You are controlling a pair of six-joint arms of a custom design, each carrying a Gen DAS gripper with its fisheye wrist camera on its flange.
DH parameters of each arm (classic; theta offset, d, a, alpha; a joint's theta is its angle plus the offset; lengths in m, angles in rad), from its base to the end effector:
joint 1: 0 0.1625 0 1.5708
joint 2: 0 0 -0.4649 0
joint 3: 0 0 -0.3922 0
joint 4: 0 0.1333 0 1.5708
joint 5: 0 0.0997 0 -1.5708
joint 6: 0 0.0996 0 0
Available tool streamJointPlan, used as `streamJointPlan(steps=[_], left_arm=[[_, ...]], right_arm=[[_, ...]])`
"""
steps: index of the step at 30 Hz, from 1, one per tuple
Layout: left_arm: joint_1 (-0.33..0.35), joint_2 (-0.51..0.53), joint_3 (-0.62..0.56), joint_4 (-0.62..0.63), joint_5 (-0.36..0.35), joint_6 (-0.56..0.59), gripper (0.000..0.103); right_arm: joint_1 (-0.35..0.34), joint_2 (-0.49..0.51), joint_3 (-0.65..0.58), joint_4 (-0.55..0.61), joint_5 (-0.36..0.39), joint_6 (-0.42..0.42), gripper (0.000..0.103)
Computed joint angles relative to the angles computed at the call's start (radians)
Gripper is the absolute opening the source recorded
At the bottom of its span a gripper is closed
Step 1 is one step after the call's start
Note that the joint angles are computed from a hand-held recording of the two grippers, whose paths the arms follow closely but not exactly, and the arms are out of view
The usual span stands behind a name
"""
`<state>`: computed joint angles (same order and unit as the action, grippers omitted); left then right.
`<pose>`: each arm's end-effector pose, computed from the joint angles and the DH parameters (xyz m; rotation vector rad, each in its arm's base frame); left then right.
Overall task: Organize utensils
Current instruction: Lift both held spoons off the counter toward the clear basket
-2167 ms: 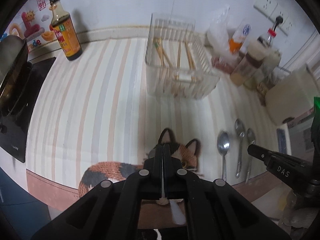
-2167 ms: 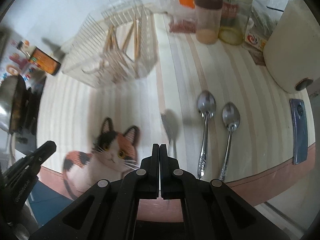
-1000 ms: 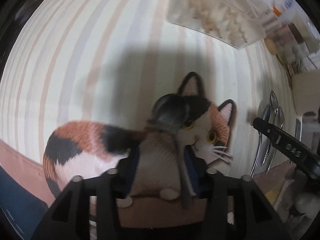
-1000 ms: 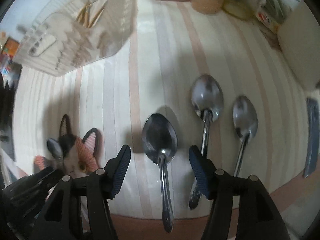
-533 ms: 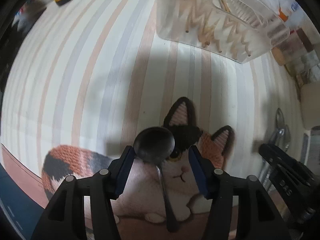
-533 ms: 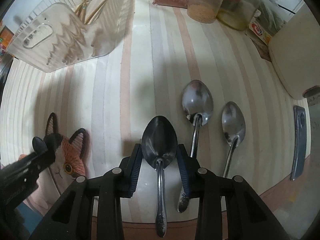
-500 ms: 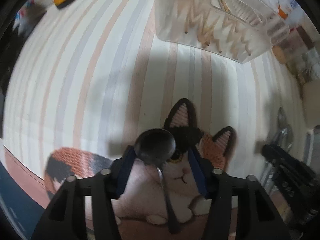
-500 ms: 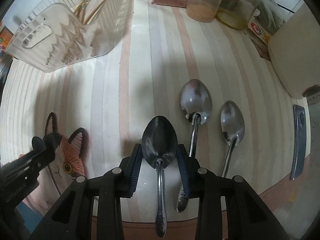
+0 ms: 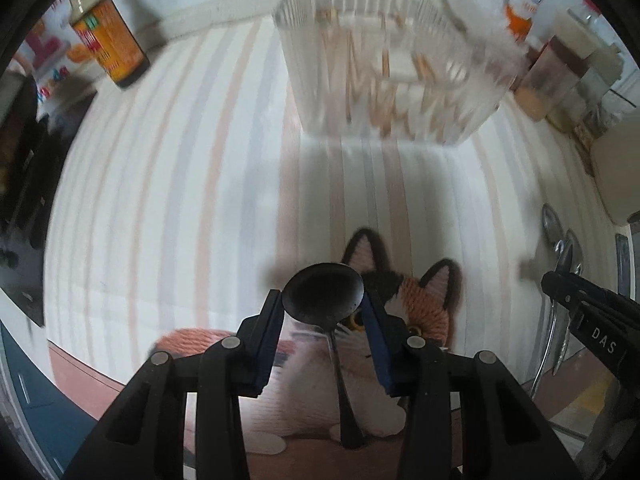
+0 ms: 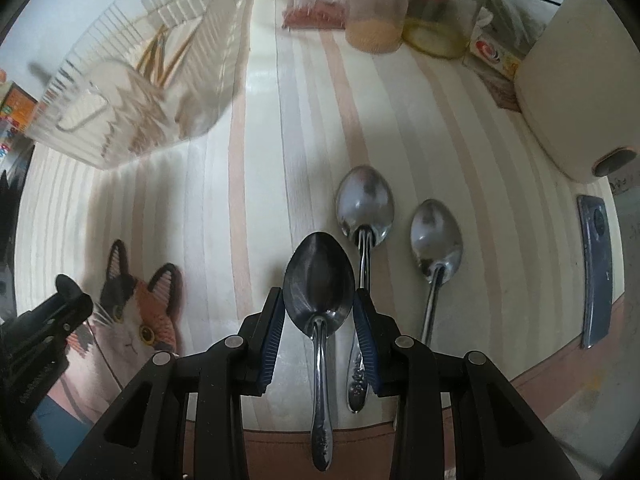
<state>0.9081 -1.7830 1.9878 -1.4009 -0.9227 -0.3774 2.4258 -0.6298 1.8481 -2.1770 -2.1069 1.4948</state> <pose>-0.0627 -0.3948 0.4268 0.4929 2.3557 -0.0058 0.4642 -0.2945 -0.0591 -0.5487 -2.3087 0.3110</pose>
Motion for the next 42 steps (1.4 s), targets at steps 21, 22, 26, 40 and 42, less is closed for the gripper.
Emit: streamJointPlan(steps=[21,22,26,40,42], left_arm=[[0.320,-0.064,-0.084,0.025,-0.236,-0.079,0.029],[0.319,-0.051,-0.078,0.019,-0.230,-0.094,0.029],[0.306,-0.029,-0.043,-0.042,-0.204,-0.111,0.049],[0.136,0.168,0.023,-0.202,0.007,-0.042,0.015],[0.133,0.162,-0.002,-0.195,-0.012,-0.025,0.009]], right_arm=[[0.007,0.005,-0.054,-0.005,-0.038,-0.006,0.037],[0.004,0.004,-0.049,-0.010,-0.033,-0.003,0.037],[-0.005,0.002,-0.033,-0.021,-0.019,0.006,0.037],[-0.010,-0.002,-0.024,-0.022,-0.018,0.021,0.037],[-0.009,-0.006,-0.020,-0.026,-0.019,0.028,0.037]])
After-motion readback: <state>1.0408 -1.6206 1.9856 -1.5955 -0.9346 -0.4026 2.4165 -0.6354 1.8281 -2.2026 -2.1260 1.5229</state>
